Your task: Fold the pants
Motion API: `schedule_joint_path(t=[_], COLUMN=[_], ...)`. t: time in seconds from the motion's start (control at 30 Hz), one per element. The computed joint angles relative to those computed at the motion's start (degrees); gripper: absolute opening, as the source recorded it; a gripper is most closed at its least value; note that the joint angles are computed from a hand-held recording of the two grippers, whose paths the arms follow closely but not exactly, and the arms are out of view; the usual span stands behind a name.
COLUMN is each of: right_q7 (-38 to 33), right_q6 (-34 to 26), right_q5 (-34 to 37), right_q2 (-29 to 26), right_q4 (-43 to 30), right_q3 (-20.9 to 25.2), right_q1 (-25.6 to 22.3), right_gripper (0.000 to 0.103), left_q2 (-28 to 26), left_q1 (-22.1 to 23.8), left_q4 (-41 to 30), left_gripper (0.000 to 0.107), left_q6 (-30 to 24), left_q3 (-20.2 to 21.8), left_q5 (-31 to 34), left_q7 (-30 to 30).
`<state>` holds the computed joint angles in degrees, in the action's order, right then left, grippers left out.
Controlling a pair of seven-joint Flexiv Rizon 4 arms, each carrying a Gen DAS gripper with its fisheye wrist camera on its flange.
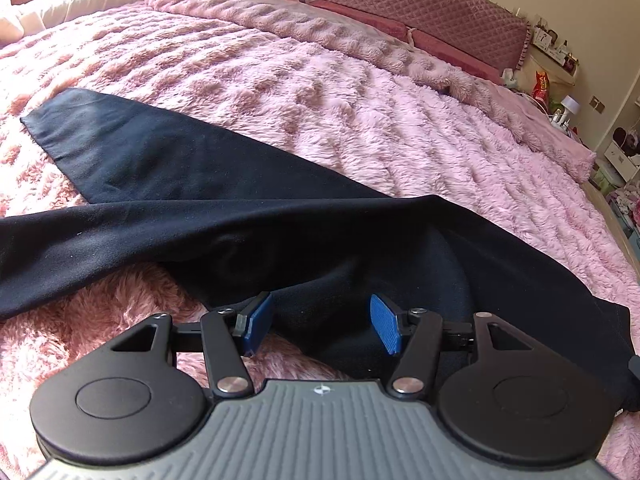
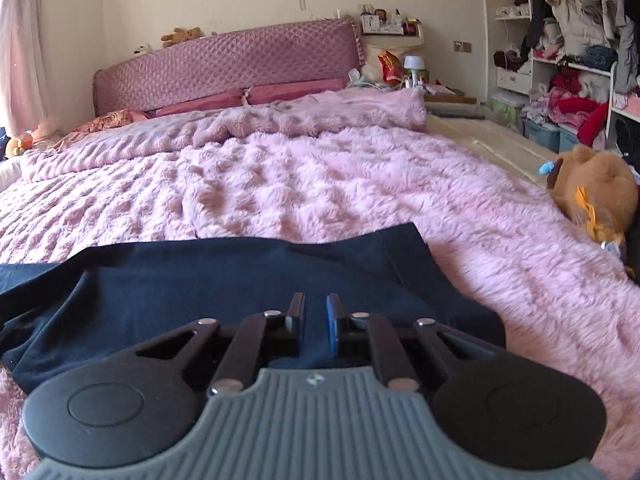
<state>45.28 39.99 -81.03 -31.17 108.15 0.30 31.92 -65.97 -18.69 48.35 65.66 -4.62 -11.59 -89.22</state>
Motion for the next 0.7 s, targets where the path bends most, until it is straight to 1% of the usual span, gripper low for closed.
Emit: schedule_joint_path(t=[0.03,0.07,0.13,0.23,0.33,0.4,0.47,0.5,0.53,0.57,0.6,0.7], right_q7=[-2.00,-4.48,-6.79,-5.93,-5.36,-4.84,-4.98,-7.71,-9.89,-10.36,-10.31,-13.08], right_q6=[-0.38,-0.90,-1.51,1.22,-0.44,-4.71,-12.66,-20.66,-27.60,-30.81,-31.49,-28.59], right_q5=[2.76,5.91,9.90,10.37,10.37,11.42,14.81,18.86,20.99,20.24,18.41,11.85], right_q2=[-0.80,-1.41,-1.52,-0.25,0.65,1.08,0.74,-0.50,-1.63,-2.07,-1.73,-0.80], right_q4=[-0.62,-0.87,0.31,3.69,4.44,3.93,1.57,-1.82,-4.70,-5.77,-5.74,-6.11], right_q3=[0.59,1.16,1.66,1.50,1.30,1.43,2.23,2.24,1.72,1.90,1.92,2.21], right_q1=[-0.06,-0.03,0.33,0.09,1.31,2.90,5.32,8.05,10.54,11.42,11.90,11.39], right_gripper=[0.004,0.000,0.000,0.000,0.000,0.000,0.000,0.004,0.018,0.020,0.020,0.020], left_q2=[-0.01,-0.09,-0.30,-0.51,0.26,0.79,1.50,1.82,2.08,2.34,2.57,3.49], left_q1=[0.27,0.67,1.35,1.55,1.27,1.52,2.44,2.79,2.91,3.09,3.58,5.83], left_q4=[0.12,0.19,0.19,-0.15,0.70,1.05,2.39,2.96,3.19,3.46,4.03,6.76], left_gripper=[0.065,0.065,0.065,0.065,0.065,0.065,0.065,0.065,0.065,0.065,0.065,0.065], left_q6=[-0.12,-0.26,-0.43,0.00,0.61,0.02,0.90,1.24,1.01,0.97,1.66,4.53], left_q3=[-0.04,-0.39,-1.04,-0.80,0.57,0.85,0.10,0.10,0.81,1.44,1.28,-0.02], left_q5=[-0.30,-0.70,-1.45,-1.30,-0.52,-0.56,-1.08,-1.31,-1.40,-1.43,-1.47,-2.18], left_q7=[-0.41,-0.55,-0.64,-0.10,-0.86,-1.69,-2.13,-2.60,-3.72,-4.87,-5.19,-4.95])
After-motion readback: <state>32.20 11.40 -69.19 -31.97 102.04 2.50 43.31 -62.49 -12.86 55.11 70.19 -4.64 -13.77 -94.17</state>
